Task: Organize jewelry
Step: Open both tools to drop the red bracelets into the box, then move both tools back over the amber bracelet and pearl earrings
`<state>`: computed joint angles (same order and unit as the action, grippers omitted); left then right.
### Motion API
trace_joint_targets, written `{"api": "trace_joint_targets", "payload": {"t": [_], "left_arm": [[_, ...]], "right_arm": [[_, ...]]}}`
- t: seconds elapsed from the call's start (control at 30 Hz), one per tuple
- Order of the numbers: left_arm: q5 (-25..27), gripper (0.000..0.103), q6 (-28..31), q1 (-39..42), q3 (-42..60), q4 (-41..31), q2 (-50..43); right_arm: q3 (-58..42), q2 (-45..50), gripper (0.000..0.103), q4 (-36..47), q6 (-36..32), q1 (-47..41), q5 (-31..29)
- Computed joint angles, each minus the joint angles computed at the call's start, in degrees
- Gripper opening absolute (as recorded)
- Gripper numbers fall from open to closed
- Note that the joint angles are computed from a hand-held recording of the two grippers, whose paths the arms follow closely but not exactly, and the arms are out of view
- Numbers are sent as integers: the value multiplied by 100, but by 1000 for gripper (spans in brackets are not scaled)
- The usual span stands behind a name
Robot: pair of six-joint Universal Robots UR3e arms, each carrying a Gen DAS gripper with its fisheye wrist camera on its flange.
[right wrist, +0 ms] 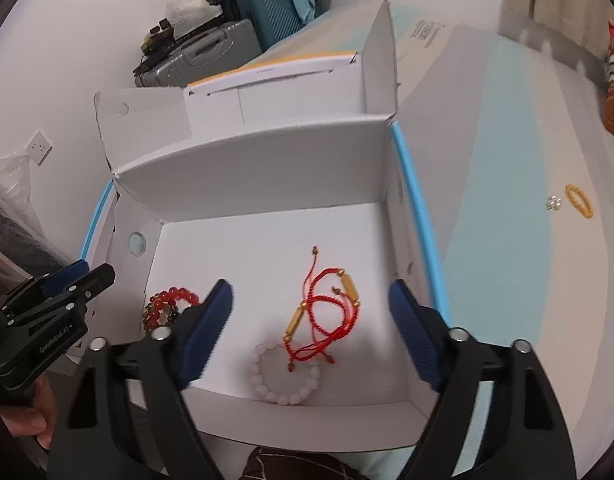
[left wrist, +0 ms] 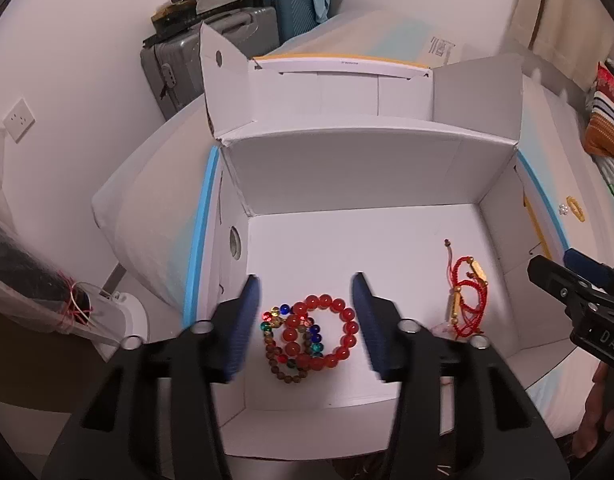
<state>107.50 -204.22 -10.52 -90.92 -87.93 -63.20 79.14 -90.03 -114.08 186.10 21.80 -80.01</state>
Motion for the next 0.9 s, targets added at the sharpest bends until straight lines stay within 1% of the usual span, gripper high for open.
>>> {"api": "trace_joint_targets", "payload": {"t": [0.03, 0.07, 0.1, 0.13, 0.27, 0.43, 0.53, 0.63, 0.73, 0.8, 0.9], "left_arm": [[109, 70, -116, -124, 68, 11, -65], [272, 84, -255, -277, 138, 10, -149], [367, 91, -344, -375, 184, 17, -206], [416, 98, -421, -453, 247, 26, -256], [557, 97, -609, -795, 620, 0, -568], [679, 97, -970, -1274, 1143, 3, -1058], [797, 97, -1210, -1592, 1397, 71, -1332], [794, 97, -1334, -1765, 1596, 81, -1539], [854, 97, -1429, -1996, 1899, 33, -1831], [837, 97, -1435, -2117, 2011, 76, -1954], [877, 97, -1461, -2352, 2254, 126, -2230]], "right_arm": [[34, -65, 85, -32, -32, -19, -58], [77, -130, 91, -48, -61, -44, -87], [136, -200, 96, -77, -93, -85, -107], [174, -264, 95, -106, -124, -146, -116], [629, -794, 96, -341, -309, -418, -225], [846, -1291, 96, -129, -584, -994, -62], [965, -1562, 96, 60, -791, -1444, 152], [1053, -1732, 96, 182, -935, -1776, 327], [1191, -2003, 96, 408, -1163, -2297, 613], [1245, -2188, 96, 631, -1408, -2635, 792], [1293, -2514, 96, 989, -1959, -3220, 963]]}}
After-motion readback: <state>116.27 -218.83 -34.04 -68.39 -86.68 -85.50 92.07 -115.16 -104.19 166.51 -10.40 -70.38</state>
